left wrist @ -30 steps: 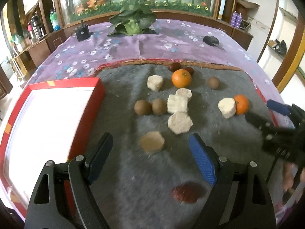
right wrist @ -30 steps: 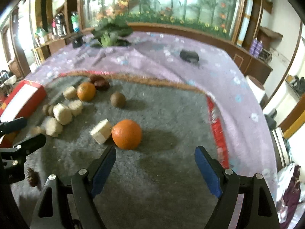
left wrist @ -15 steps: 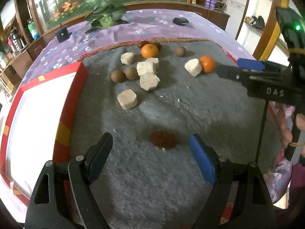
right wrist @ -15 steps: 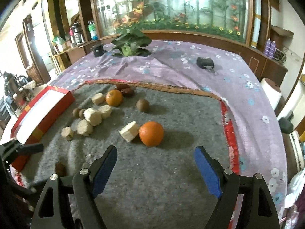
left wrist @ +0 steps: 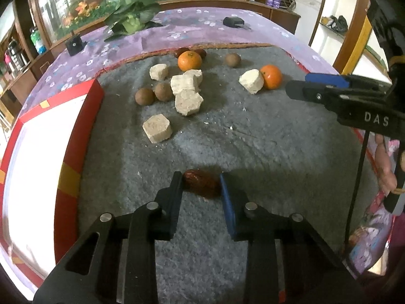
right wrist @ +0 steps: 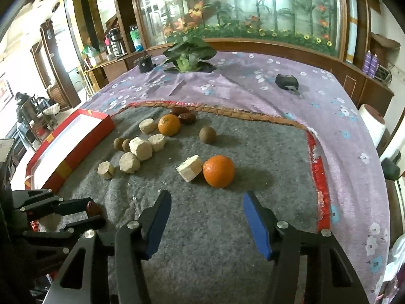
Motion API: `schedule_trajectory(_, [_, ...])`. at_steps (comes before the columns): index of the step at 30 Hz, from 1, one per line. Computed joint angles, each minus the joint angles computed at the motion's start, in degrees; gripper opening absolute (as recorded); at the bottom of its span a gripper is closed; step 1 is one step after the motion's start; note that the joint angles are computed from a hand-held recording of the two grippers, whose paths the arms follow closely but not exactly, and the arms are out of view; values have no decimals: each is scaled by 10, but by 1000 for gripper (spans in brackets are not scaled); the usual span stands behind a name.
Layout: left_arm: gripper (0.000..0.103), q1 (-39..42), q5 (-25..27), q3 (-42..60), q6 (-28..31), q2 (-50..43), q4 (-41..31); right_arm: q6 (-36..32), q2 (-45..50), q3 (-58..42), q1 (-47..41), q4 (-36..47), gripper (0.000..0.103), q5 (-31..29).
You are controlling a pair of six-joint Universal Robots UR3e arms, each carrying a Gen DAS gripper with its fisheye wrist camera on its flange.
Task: Organize fruits
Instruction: 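Close the left gripper on the red date, then carry the red date with the left gripper while the right gripper grasps a pale pastry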
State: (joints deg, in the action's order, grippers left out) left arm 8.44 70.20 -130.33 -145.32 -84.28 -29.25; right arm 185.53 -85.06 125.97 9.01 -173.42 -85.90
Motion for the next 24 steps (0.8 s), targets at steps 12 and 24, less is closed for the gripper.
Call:
schedule_trajectory(12, [28,13,-18,12,-25,18,-7,-16,23,-12,-35,12,59,109])
schedule_trajectory(24, [29,44,-34,28,-35,20,-8,11,145,-168,-22,55,59,139])
